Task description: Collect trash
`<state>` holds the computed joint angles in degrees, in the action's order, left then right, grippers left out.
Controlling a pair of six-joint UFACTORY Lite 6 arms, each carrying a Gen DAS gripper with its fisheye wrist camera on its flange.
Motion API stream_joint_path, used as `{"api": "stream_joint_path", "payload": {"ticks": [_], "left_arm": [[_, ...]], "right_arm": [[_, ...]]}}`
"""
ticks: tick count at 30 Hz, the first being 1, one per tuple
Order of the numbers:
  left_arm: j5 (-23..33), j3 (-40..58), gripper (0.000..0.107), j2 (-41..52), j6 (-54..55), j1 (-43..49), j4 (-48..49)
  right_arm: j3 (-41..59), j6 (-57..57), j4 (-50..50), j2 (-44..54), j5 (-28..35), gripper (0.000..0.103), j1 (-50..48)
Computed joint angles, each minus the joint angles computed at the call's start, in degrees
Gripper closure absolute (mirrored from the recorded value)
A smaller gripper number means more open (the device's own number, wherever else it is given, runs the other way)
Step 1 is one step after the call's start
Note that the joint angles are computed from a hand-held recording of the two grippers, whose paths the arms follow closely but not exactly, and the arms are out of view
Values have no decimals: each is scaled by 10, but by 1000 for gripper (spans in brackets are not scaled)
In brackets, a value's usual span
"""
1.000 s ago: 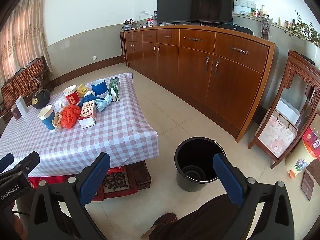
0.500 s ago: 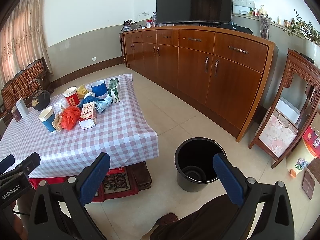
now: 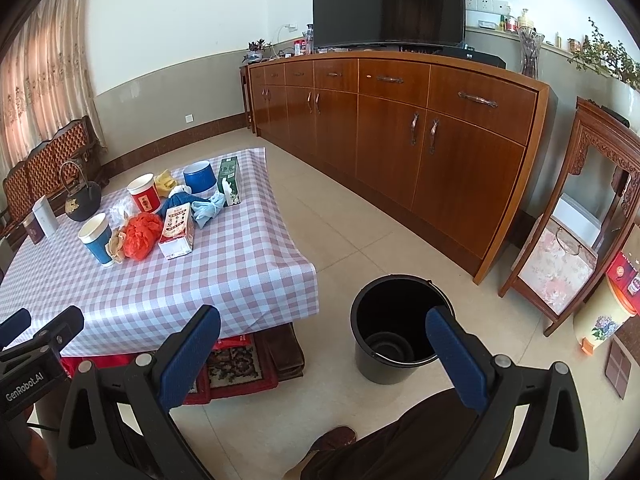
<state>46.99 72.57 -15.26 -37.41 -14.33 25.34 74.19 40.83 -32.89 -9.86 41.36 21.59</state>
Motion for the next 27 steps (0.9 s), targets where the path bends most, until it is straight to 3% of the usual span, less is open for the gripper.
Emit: {"api": "stream_joint_path", "payload": {"ticks": [27], "left_arm": [[-13, 1, 4, 11, 22, 41, -22]], "right_arm": [[-1, -6, 1, 9, -9, 0, -2]]}}
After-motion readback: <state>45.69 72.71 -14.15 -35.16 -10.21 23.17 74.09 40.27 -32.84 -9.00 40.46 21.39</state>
